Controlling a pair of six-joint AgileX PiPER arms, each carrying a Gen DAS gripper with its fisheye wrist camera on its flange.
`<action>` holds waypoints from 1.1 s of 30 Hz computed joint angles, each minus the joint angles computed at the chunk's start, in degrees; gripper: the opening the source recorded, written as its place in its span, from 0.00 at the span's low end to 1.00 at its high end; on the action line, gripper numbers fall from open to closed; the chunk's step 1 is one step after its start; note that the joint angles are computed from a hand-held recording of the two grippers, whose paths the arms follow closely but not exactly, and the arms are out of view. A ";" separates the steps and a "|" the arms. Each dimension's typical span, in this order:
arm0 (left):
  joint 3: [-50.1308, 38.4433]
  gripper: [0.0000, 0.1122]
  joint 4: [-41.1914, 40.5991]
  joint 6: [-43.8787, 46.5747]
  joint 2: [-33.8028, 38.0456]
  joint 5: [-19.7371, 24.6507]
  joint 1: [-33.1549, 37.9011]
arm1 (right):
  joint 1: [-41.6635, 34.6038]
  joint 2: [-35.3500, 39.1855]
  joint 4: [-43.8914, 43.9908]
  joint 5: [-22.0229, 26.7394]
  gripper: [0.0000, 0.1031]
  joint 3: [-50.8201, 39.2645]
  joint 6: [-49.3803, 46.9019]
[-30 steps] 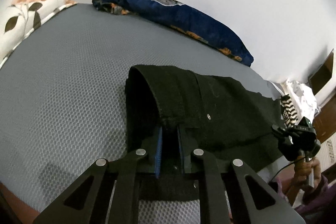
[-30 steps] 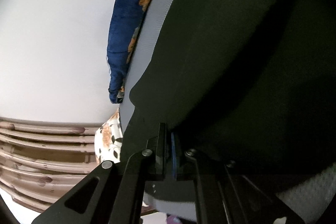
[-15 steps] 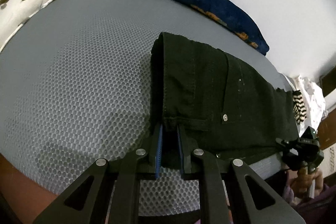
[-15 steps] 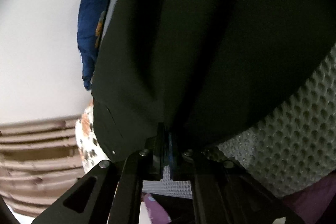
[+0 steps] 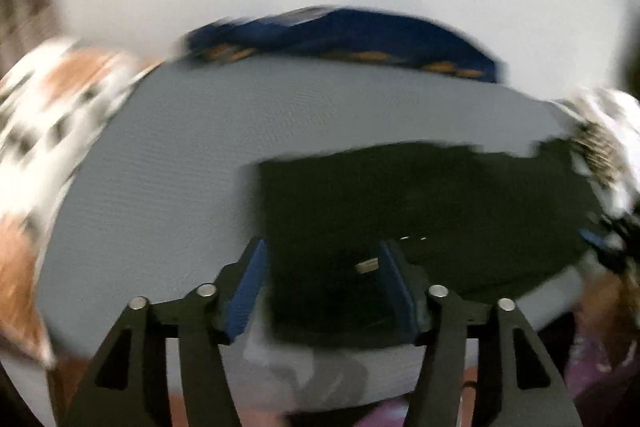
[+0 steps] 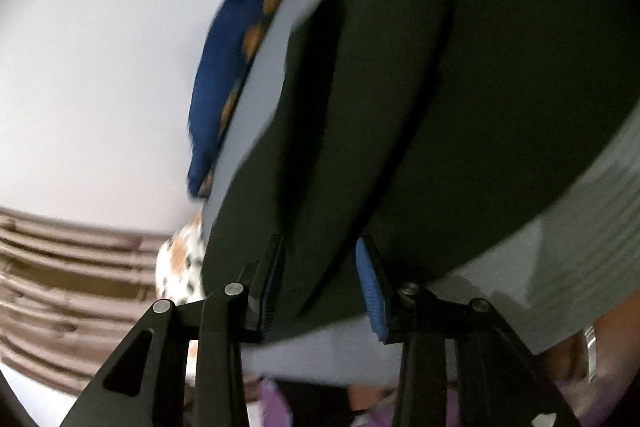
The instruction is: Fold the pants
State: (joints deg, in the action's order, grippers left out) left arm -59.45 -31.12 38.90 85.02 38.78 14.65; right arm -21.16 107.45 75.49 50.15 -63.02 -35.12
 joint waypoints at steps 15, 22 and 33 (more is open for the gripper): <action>-28.04 0.54 -20.97 5.75 33.72 9.67 -35.77 | -11.81 19.39 10.61 11.81 0.45 -15.64 1.44; -28.03 0.54 -28.76 5.09 37.46 13.72 -31.29 | -11.10 27.69 20.39 13.55 0.49 -25.90 2.74; -26.83 0.54 -27.24 5.69 36.70 11.28 -32.41 | -12.20 32.79 -8.98 2.40 0.52 -53.27 22.29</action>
